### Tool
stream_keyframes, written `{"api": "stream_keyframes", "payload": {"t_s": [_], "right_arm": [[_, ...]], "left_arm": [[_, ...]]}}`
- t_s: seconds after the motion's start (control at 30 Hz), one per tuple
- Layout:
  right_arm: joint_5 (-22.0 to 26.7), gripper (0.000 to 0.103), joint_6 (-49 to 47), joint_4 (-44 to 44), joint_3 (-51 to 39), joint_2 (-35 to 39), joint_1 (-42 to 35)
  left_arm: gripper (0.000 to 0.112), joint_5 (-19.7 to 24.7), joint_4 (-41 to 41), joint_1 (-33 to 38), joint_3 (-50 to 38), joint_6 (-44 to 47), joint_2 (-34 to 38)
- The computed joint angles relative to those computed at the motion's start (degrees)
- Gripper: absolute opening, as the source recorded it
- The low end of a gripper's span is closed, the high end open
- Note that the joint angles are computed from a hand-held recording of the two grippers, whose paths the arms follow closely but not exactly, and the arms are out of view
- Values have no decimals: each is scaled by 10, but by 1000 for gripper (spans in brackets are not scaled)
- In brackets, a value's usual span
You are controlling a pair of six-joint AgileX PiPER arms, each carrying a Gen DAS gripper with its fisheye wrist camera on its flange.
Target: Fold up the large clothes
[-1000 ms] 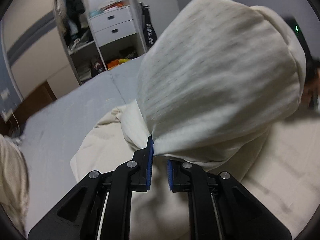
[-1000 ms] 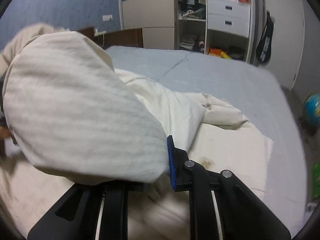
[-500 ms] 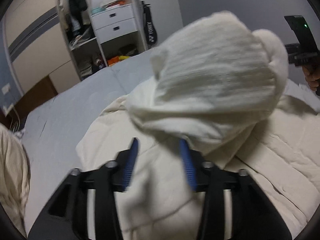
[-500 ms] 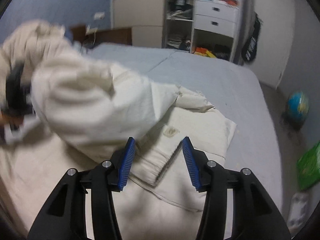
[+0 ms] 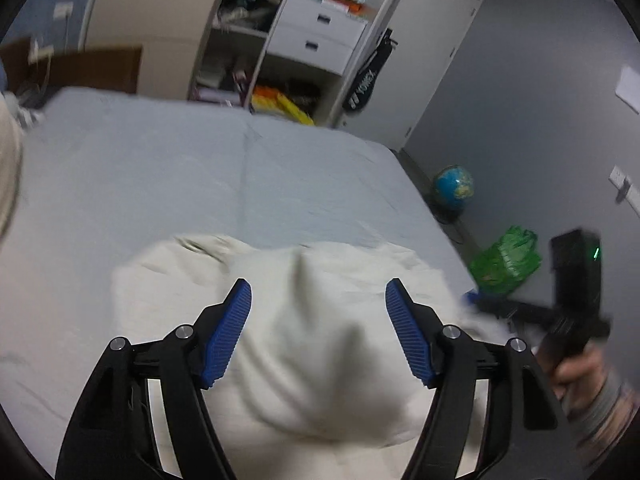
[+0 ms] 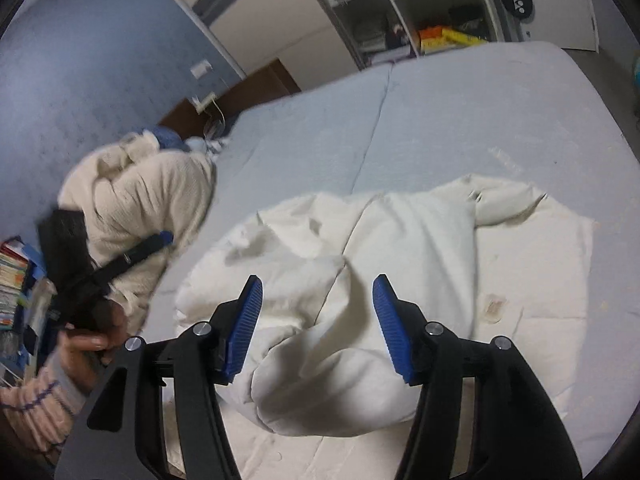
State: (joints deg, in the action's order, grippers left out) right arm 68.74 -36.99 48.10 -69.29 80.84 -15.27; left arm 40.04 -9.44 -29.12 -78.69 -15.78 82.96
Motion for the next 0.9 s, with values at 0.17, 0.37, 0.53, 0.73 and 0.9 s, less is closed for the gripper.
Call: {"api": "stream_keyframes", "payload": {"t_s": [0.17,0.37,0.53,0.73,0.9], "right_arm": [[-62,16,-24,-35,122,-68,48],[-131,15,-95,-24,266,-109,36],[-195,13,-144,11,338,-111,27],[-331,13,-149,-3,407,-136,110],[-395,13,-179,17,443,-143,146]], "left_arm": [[46,30,50,-79,22,-39,40],[42,-58,57,-92,175,-76,15],[42,-148,78,-110,265,-117,-1],[42,-175,268,-162,304,-296,1],[42,-207,377,-176,331,-400,14]]}}
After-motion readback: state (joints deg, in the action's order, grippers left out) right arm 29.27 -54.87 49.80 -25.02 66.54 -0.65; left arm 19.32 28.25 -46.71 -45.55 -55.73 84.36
